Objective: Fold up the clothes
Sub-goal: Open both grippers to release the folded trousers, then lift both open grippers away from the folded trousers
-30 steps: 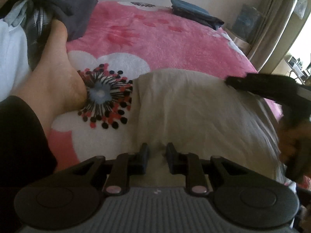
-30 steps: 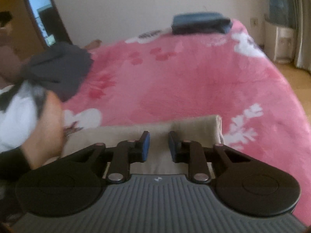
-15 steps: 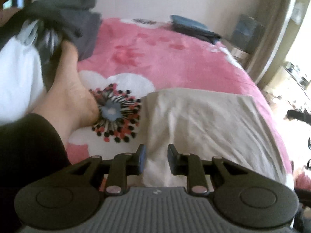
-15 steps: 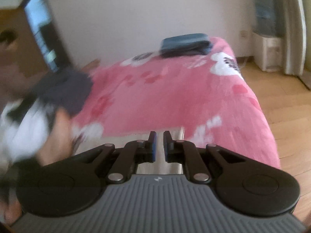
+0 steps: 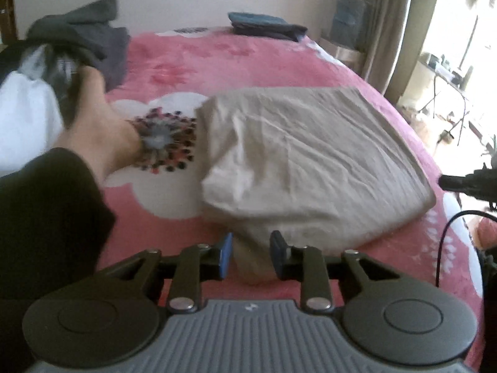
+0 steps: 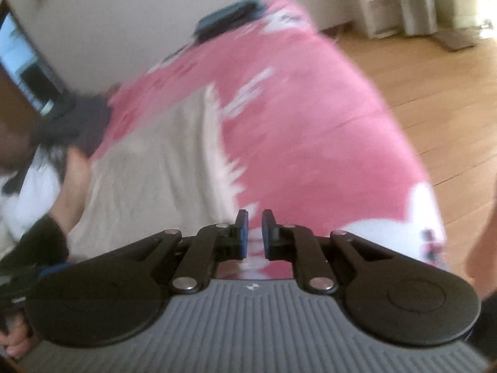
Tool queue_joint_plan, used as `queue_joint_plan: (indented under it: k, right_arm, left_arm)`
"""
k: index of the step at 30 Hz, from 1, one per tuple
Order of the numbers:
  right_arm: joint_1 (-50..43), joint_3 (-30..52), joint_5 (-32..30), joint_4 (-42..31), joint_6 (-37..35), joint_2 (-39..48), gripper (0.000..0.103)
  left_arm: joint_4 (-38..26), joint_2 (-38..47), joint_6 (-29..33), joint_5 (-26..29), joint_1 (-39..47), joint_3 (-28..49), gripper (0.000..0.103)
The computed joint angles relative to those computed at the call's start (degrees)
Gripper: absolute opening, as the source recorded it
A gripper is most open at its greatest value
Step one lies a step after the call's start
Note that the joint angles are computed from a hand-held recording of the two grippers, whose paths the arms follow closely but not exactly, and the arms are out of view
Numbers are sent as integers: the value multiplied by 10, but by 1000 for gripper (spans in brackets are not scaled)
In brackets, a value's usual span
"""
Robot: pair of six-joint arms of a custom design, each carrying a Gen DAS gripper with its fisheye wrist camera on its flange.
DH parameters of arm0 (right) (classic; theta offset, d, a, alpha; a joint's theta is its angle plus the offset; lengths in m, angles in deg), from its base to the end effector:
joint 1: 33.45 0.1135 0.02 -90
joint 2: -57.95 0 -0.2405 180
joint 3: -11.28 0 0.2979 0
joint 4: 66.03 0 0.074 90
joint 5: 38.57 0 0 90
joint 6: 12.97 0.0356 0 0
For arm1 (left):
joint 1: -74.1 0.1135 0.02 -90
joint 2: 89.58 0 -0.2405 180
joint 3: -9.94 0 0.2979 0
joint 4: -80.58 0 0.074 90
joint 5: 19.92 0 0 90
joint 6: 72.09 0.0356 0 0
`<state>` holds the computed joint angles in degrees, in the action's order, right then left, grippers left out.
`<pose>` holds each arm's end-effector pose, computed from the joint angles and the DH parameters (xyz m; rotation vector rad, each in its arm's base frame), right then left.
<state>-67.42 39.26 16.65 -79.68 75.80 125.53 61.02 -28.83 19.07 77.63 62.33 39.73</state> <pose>0.1935 -0.1059 0.0632 0.4224 2.2948 0.4597 0.2217 -0.0510 0.0857 0.3344 2.4345 -0.2429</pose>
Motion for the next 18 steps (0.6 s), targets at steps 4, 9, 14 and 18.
queue_joint_plan:
  k: [4,9,14,18]
  right_arm:
    - [-56,-50,-83,-82,-51,-123,10]
    - [39,-48,-28,-52,-59,-70,10]
    - [38,-37,-3,-10,28,-19,10]
    - [-9,-84,-13,-106,27,-140,29]
  left_arm:
    - [-32,-67,34,21,-1,-40,27]
    - [-14,-14,-19,38,-10,-46,27]
    - [-50,-102,-47,101,40,-99,38]
    - [-44,-113,-46,149,60,-120,46]
